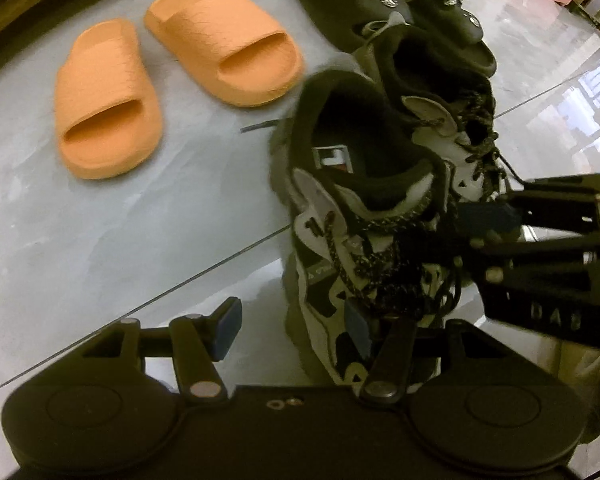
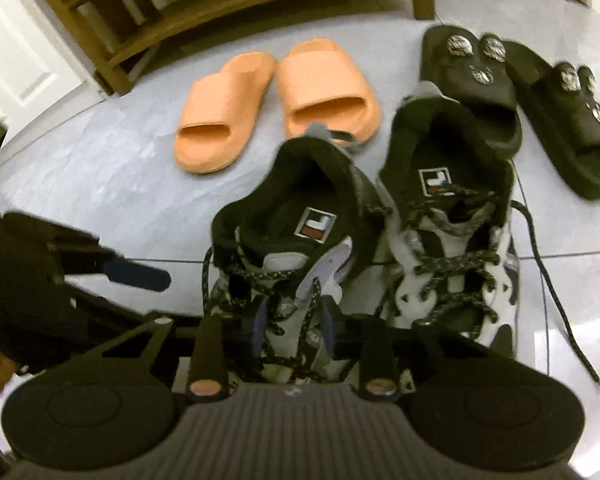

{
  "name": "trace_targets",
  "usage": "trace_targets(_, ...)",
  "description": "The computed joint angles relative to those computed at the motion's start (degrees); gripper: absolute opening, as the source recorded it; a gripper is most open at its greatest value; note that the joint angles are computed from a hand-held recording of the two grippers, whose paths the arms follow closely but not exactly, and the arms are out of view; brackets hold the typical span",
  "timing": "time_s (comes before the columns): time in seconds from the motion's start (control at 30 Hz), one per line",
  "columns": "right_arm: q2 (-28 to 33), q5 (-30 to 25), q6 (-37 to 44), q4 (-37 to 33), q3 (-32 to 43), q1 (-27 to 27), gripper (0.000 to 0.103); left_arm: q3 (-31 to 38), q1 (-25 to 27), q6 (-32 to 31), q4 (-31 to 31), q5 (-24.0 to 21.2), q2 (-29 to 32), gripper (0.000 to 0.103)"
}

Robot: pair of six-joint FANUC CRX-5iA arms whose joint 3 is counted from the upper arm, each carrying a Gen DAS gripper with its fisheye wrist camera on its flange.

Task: Organize scattered shoes
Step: 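Lower the sneaker beside its pair and open the right gripper, then move the right gripper over the pair of black slides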

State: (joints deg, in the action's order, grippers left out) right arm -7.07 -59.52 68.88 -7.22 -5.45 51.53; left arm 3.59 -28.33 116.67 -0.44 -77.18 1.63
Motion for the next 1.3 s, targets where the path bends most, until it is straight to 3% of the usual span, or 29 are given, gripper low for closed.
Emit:
trace_targets(0.13, -0.16, 2.38, -1.32, 4.49, -1.24, 0.47, 0.022, 2.04, -1.16, -1.21, -0.93, 1.59, 1.95, 0.057)
trace_targets(0.23, 1.54, -0.55, 1.73, 2.75, 1.21, -0.46, 0.026, 3.67, -1.28, -2.09, -1.06, 1.23, 3.58, 0.057)
trace_targets(0.3, 1.36, -1.68, 2.14, 3.42, 1.68, -0.46, 0.038, 3.94, -1.17, -2.22, -0.80, 0.90, 3.83, 0.057)
trace_targets(0.37, 0.26, -1.93, 2.13, 4.61, 1.45, -0.65, 0.074, 2.79, -1.23, -2.38, -0.67, 1.53, 2.58, 0.057)
trace_targets(0.5, -3.50, 0.52, 4.67, 4.35, -0.26, -2.65, 0.077, 0.40, -1.25, -3.05, 0.44, 2.46, -0.43, 0.057)
trace_targets(0.57, -4.08, 0.52, 4.30, 4.32, 0.06, -3.89, 0.084, 1.93, -2.14, -0.99, -0.42, 0.70, -0.38, 0.057)
trace_targets(0.83, -0.52, -4.06, -2.66, 2.86, 5.49, -8.17, 0.089, 14.39, -0.30, 4.42, 3.51, -7.39, 7.62, 0.057)
trace_targets(1.03, -1.44, -3.18, -5.22, 6.18, 3.38, -7.01, 0.089, 17.92, -0.99, 8.98, -0.59, -9.25, 8.92, 0.057)
trace_targets(1.3, -2.11, -1.96, -1.54, 6.95, 2.48, -6.08, 0.089, 18.27, -0.96, 10.28, 0.11, -10.45, 9.39, 0.057)
